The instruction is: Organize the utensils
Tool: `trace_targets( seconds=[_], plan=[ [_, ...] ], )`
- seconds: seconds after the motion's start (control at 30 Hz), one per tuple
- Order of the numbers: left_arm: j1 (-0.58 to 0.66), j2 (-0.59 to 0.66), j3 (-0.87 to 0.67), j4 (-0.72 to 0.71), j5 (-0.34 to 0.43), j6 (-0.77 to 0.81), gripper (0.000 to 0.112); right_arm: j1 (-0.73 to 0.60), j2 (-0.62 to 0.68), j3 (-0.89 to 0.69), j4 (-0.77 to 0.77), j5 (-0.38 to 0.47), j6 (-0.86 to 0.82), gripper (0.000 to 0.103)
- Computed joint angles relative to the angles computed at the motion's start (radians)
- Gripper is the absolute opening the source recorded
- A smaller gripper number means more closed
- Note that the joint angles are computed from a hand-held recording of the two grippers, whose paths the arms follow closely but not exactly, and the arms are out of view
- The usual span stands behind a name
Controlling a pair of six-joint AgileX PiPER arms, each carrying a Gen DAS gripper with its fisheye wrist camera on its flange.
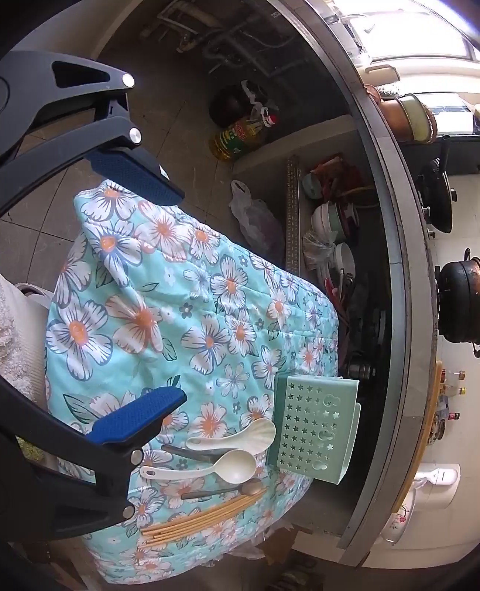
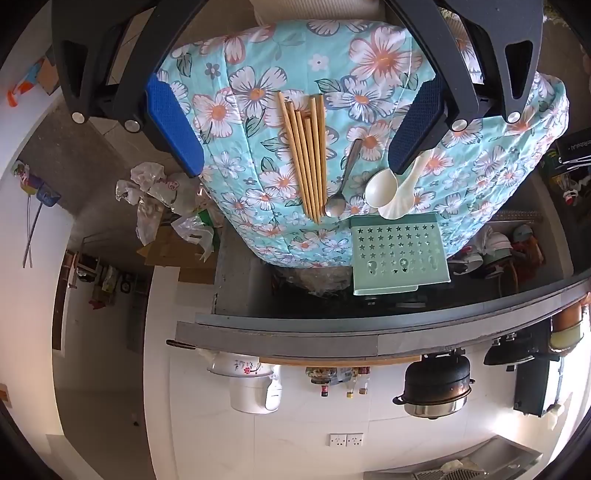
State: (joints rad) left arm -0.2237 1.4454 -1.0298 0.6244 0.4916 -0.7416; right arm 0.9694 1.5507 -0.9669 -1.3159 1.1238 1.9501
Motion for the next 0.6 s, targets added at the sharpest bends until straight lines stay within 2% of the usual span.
trace_targets(
  seconds=[0.17, 0.33, 0.6],
  plan=[
    [-0.01, -0.012, 0.014, 0.019, -0.017, -0.005, 0.095, 0.0, -0.001, 0.0, -0.001, -0.001, 0.0, 0.097],
    [-0.037, -0.047, 0.056, 0.162, -0.044, -0.14, 0.095, 0.0, -0.002, -0.001, 0.002, -0.002, -0.002, 0.097],
    [-0.056, -0.074, 0.077, 0.218, -0.07, -0.174, 0.095, -0.001, 0.001, -0.004, 0.001, -0.003, -0.002, 0.097]
  ],
)
